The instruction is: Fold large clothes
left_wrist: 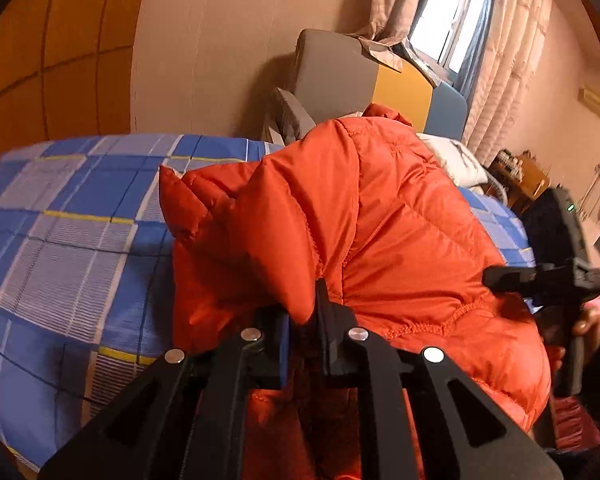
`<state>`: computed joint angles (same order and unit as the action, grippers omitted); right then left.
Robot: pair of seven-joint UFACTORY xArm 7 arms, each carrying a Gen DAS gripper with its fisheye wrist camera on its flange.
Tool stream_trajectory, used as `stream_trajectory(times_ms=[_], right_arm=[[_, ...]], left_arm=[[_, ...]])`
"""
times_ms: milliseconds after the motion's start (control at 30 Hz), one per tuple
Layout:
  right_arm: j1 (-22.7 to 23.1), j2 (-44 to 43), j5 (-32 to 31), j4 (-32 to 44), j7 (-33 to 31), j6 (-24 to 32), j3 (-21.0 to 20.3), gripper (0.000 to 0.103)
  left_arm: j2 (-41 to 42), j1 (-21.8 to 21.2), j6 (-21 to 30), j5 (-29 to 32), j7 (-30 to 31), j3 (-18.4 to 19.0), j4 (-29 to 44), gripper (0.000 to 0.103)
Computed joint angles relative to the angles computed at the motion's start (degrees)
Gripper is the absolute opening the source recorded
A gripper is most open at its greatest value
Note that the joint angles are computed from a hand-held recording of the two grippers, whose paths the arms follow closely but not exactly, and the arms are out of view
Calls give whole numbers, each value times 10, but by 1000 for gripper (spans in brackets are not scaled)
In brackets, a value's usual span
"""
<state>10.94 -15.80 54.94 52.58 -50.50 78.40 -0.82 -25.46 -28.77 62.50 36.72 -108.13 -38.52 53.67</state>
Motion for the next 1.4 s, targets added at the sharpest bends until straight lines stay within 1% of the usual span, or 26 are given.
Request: stream_trajectory(times_ms=[133, 233, 400, 433, 533, 667, 733, 833, 867, 900, 933, 967, 1033, 1067, 1133, 1200, 1233, 1300, 1333, 1367, 1400], right_arm=[[-3, 52, 5, 35, -16, 52, -3, 100], [-10, 83, 17, 52, -21, 83, 5, 100], [-15, 97, 36, 62, -34, 80, 23, 100], [-16, 94, 38, 62, -36, 80, 25, 99], [-18, 80, 37, 62, -52, 82, 23, 84], [-23, 70, 23, 76, -70, 82, 16, 68], [-29, 68, 20, 88, -75, 83, 9, 66], [-42, 77, 18, 104, -81, 75, -1, 65], [-49, 86, 16, 119, -82, 75, -7, 65], [-59, 82, 12, 118, -87, 82, -14, 65], [-67, 81, 8, 121, -90, 85, -19, 65], [-76, 93, 5, 139, -91, 88, -25, 65], [-92, 111, -1, 165, -92, 93, -30, 65], [-102, 126, -4, 184, -92, 95, -33, 65], [-120, 143, -9, 201, -91, 98, -34, 65], [-137, 171, -16, 224, -85, 101, -32, 65], [-143, 176, -23, 225, -84, 96, -29, 67], [-155, 192, -37, 229, -77, 100, -23, 71], [-160, 196, -39, 234, -80, 95, -21, 76], [-162, 185, -45, 223, -83, 82, -17, 82], [-162, 179, -49, 221, -77, 77, -13, 83]], left_arm=[[-40, -1, -56, 4, -33, 8, -52, 11], [-84, 12, -117, 8, -83, 2, -104, 11], [-130, 45, -175, -2, -119, -19, -151, 11], [-139, 54, -188, -2, -127, -24, -159, 11], [-160, 78, -215, -11, -141, -39, -173, 11], [-150, 122, -238, -13, -124, -51, -159, 10], [-131, 151, -264, -3, -108, -52, -147, 10], [-84, 206, -310, 26, -90, -60, -116, 10], [-56, 231, -322, 43, -82, -67, -94, 10], [-23, 257, -332, 65, -77, -77, -68, 10], [-4, 265, -336, 80, -76, -78, -54, 10], [35, 284, -340, 108, -74, -86, -24, 10], [113, 309, -331, 164, -71, -103, 36, 9], [144, 312, -326, 185, -72, -107, 58, 9], [218, 311, -297, 230, -69, -116, 114, 9], [285, 290, -261, 256, -53, -114, 167, 10], [320, 273, -228, 259, -26, -112, 198, 10], [368, 238, -173, 261, 9, -104, 246, 10], [382, 222, -149, 258, 33, -99, 264, 10], [396, 205, -124, 256, 57, -94, 282, 10], [404, 191, -106, 253, 72, -89, 295, 10]])
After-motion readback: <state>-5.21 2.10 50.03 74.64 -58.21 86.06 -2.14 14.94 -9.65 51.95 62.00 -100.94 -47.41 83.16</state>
